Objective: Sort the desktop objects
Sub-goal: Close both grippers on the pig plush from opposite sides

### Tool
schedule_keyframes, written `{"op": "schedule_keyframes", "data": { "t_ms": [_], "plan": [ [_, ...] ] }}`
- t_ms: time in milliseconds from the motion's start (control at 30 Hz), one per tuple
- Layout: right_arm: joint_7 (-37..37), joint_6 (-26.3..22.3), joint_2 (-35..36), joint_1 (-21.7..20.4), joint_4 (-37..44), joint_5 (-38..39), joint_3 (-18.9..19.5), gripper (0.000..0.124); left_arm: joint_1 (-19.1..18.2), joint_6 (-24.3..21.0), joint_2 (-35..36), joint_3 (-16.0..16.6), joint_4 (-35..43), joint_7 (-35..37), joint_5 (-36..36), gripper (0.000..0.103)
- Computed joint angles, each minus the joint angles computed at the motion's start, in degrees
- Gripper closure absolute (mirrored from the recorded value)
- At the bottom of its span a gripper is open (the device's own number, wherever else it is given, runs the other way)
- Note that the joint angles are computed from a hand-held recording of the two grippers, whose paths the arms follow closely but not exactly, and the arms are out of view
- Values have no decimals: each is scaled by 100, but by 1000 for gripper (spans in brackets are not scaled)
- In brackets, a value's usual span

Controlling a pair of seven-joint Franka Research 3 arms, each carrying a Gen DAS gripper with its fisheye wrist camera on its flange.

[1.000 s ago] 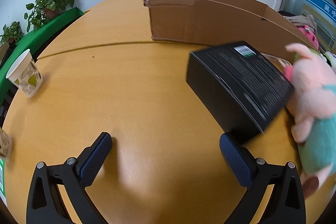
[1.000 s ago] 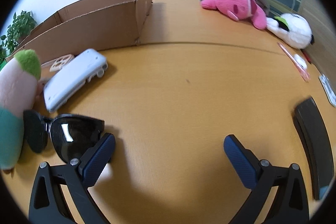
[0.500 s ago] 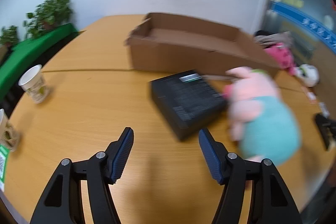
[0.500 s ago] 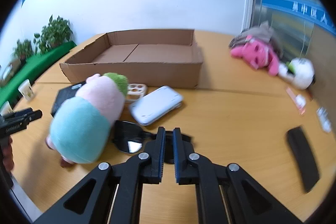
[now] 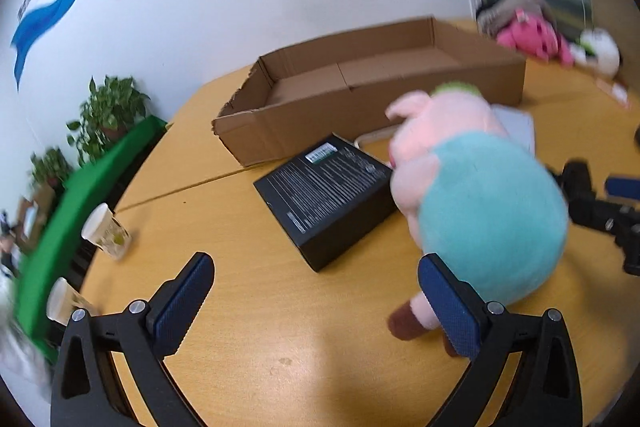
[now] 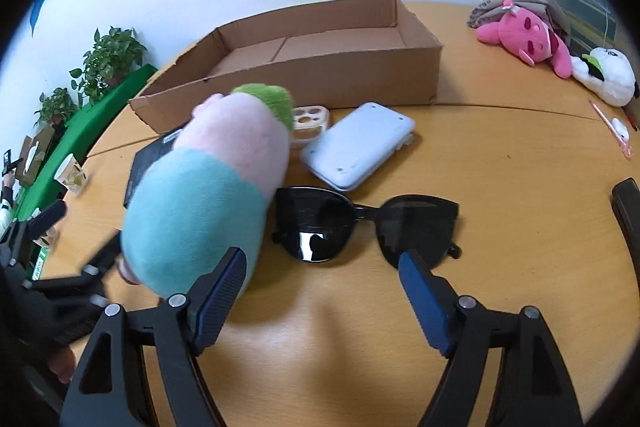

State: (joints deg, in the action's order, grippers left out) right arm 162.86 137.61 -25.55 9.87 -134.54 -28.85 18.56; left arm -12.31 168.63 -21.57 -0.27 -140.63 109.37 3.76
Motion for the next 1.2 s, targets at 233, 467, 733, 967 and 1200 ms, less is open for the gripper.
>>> {"op": "schedule_keyframes", "data": {
  "t_ms": [233, 467, 733, 967, 1200],
  "plan": [
    [-297, -1535, 520, 253, 792, -797, 335, 44, -866, -1808, 444, 1046, 993, 1076, -2271, 0],
    [-132, 457, -2, 452, -188, -151, -352, 44, -500, -2418, 712, 1080, 1364, 1384, -3247, 1],
    [-64, 904, -386, -96, -516, 24, 44, 116, -253, -3057, 597, 1020, 1428, 2540, -4519, 102],
    [217, 1424, -627, -294, -853, 842, 46, 41, 66, -2355, 152, 484, 1032, 2767, -5318, 1],
    [-147, 1726, -623, -427, -781, 1204, -5, 41, 264, -3783, 626, 602, 1775, 2929, -6055, 1]
  ]
}}
